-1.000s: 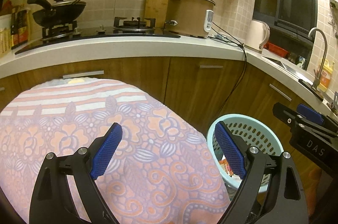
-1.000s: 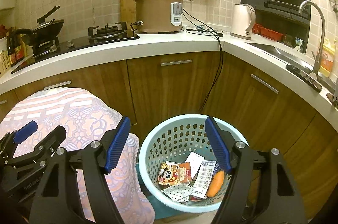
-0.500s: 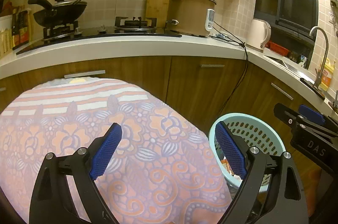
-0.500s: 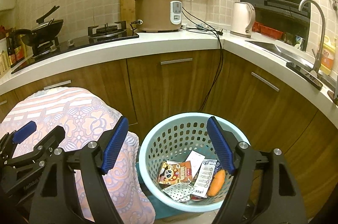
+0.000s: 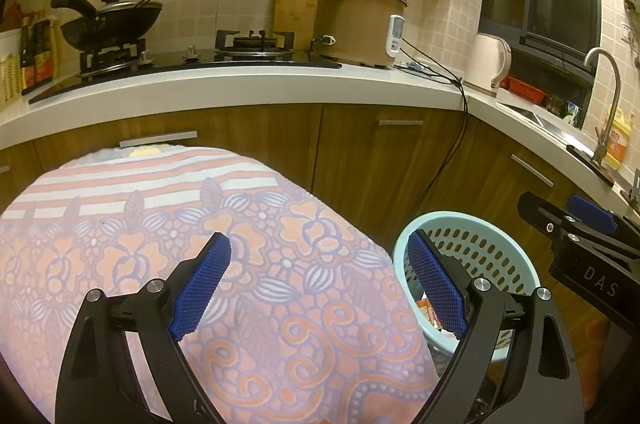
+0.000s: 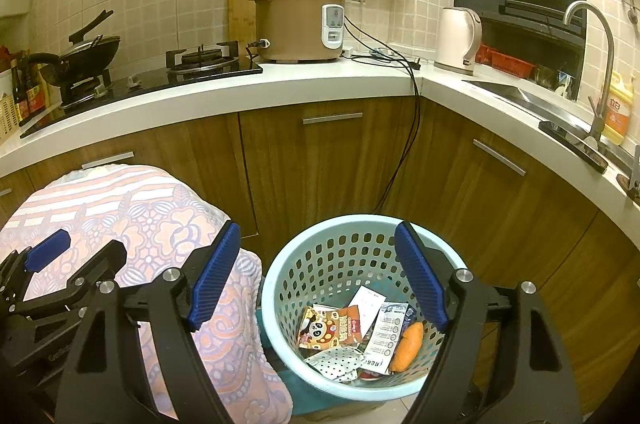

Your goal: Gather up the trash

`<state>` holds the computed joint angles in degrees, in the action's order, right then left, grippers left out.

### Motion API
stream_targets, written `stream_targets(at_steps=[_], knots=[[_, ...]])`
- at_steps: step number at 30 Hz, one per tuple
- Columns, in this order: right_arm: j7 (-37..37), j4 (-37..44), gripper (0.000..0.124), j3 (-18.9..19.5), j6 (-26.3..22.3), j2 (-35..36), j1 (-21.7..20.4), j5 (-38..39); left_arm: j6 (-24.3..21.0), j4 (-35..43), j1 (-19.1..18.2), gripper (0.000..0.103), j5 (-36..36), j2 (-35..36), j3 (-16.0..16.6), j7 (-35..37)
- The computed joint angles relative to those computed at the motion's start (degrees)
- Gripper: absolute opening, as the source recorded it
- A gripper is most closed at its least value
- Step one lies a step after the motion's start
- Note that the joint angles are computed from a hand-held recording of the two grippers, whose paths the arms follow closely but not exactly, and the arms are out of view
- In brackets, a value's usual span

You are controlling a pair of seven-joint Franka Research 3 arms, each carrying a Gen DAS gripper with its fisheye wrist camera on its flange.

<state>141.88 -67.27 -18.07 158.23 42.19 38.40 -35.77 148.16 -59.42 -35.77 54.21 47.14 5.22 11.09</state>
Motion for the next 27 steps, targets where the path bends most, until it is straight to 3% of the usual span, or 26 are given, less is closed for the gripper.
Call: stream_targets(at_steps=[27], knots=[[0.0, -0.5, 0.076, 0.2, 0.1, 0.0, -0.1, 1.0, -0.2, 0.3, 0.0, 0.089, -0.8, 0.4, 0.0, 0.7]])
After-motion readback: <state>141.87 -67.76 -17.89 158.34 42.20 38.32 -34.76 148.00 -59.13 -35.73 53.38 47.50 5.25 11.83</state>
